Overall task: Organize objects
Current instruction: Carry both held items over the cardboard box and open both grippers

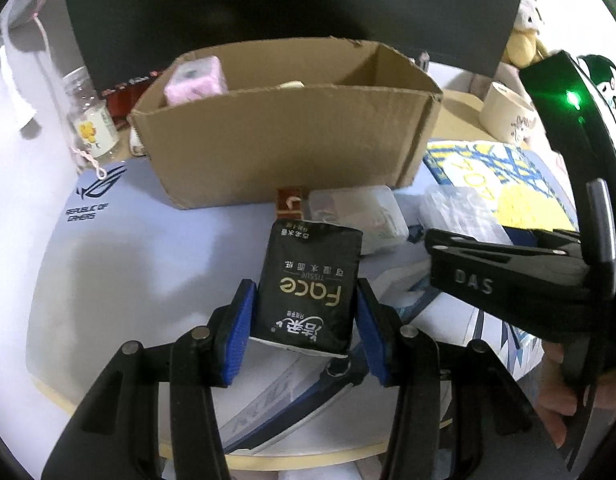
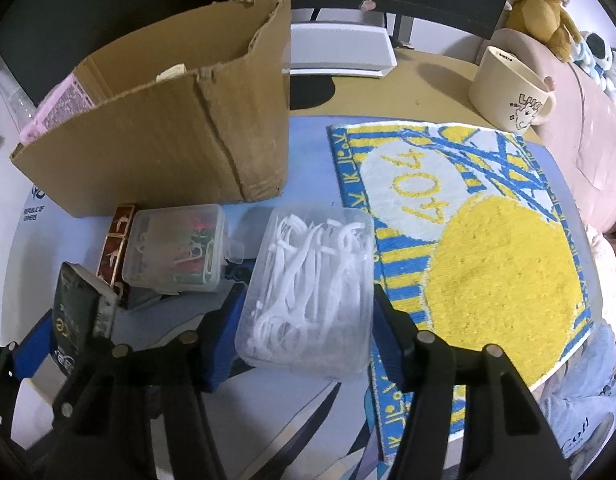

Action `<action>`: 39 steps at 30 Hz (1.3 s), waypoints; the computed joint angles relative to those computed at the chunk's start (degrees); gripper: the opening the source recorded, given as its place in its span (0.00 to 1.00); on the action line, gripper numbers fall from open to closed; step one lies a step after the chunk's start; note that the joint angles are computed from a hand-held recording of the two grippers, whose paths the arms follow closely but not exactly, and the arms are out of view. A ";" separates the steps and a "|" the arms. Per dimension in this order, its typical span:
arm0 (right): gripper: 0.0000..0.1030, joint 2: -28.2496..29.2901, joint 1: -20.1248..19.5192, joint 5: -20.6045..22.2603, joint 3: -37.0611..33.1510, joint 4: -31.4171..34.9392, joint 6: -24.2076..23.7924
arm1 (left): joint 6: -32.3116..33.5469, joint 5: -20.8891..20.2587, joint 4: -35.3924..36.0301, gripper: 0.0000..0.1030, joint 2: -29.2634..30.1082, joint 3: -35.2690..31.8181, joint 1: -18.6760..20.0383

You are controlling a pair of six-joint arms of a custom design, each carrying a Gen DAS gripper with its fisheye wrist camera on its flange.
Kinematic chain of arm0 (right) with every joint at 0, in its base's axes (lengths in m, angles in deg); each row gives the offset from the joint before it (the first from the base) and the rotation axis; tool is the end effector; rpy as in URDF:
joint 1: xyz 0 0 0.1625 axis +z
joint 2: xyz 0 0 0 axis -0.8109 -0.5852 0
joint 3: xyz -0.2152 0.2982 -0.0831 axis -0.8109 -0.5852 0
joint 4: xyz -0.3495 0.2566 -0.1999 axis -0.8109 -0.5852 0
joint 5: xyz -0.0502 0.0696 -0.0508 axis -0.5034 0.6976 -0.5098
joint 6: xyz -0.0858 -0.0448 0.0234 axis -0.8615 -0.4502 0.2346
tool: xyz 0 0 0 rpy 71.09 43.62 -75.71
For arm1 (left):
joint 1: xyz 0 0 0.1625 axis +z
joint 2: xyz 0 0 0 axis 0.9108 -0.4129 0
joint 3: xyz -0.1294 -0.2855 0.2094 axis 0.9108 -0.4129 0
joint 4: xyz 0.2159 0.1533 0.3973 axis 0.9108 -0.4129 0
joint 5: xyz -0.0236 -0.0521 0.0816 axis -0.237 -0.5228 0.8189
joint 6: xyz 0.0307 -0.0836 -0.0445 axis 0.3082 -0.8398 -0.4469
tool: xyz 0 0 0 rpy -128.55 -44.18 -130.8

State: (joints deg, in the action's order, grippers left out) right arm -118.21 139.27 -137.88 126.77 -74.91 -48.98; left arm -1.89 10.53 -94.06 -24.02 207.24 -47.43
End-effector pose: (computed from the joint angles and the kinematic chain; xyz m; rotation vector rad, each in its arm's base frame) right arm 0.0452 -0.4133 0.2564 0.4204 -2.3438 0.4788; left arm -0.3653 -0.3400 -0.0377 0.2184 2.2448 -0.8030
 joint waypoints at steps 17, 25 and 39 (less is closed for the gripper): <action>0.60 -3.65 -0.64 6.36 -1.68 4.09 0.19 | -9.93 5.12 5.04 0.46 -5.67 4.13 -0.95; 0.60 -6.90 -0.89 11.80 -2.59 10.27 1.40 | -13.98 7.22 8.23 0.45 -6.85 4.03 -1.26; 0.60 -11.62 0.92 19.36 -3.78 14.61 2.24 | -21.46 12.76 19.94 0.45 -7.09 0.01 -2.73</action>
